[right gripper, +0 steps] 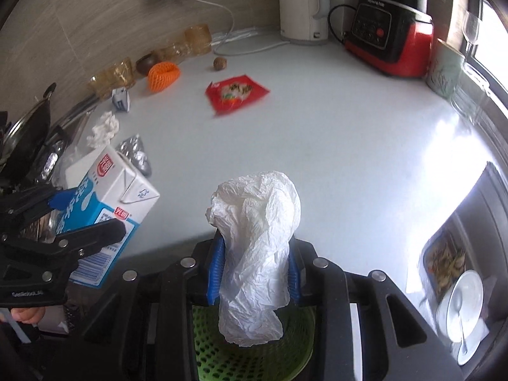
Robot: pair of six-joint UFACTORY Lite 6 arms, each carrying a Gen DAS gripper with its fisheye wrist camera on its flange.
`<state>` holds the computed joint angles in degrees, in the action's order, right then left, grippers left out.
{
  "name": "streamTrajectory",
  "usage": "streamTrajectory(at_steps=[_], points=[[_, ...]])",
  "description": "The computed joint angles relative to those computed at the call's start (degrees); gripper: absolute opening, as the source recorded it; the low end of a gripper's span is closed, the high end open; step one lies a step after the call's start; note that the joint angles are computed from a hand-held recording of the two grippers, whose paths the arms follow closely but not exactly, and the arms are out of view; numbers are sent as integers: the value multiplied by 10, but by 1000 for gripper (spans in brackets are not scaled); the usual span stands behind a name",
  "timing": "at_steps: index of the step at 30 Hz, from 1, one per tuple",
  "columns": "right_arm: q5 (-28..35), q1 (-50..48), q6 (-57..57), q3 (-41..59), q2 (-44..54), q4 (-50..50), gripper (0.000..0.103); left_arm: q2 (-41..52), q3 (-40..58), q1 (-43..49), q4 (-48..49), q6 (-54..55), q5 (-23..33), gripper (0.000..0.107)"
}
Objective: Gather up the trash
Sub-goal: 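Carry the carton and plastic bag over the green basket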
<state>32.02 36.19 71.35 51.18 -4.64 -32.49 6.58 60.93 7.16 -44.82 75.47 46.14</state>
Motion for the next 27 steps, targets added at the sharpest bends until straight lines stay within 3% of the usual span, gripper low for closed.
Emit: streamTrajectory(at_steps=[15,21,27], points=[[78,144,188,-120,-73,12,35,-30,-155,-60,38,104,-31,64],[91,154,199,-132,-91,16,35,-15,-164,-78,65,80,-28,65],[88,152,190,-135,-92,24,36,-31,-180,-89,70,74,-36,73]])
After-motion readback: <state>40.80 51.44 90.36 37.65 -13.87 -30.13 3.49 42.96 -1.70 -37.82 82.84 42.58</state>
